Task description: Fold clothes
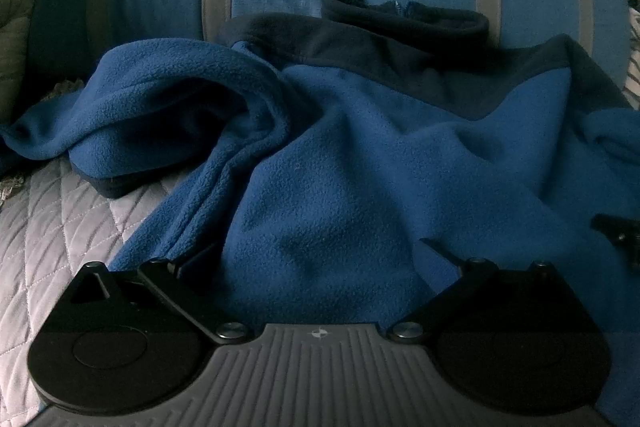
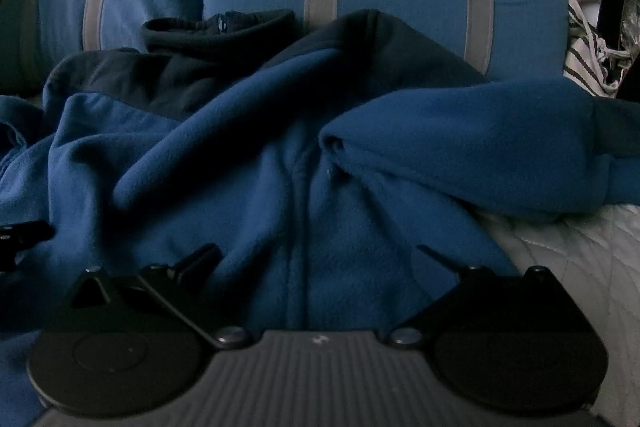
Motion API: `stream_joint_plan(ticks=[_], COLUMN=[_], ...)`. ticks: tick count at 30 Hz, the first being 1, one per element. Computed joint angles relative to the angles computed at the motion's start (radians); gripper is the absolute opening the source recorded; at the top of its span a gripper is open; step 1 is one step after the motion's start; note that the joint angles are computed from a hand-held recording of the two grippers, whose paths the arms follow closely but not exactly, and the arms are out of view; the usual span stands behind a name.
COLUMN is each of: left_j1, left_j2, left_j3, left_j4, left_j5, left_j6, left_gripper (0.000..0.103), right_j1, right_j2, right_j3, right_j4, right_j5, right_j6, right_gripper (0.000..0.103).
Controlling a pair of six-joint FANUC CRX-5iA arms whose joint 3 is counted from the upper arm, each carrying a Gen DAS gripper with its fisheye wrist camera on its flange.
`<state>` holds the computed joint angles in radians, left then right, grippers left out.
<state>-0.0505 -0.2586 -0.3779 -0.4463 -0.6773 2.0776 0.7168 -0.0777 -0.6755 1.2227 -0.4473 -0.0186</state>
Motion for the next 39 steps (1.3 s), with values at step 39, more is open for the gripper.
stream_joint_plan(ticks=[39], left_j1=[-0.013], left_j2=[-0.003], left_j3=[0.005], left_j4=[-0.015], left_j5=[-0.018], left_j6=[0.022], left_gripper=[0.103], right_j1=[0.009], right_j2=[-0.002], right_j3=[0.006], right_j4=[-0.021], right_j5=[-0.018], right_j6=[0.013], right_gripper=[0.103])
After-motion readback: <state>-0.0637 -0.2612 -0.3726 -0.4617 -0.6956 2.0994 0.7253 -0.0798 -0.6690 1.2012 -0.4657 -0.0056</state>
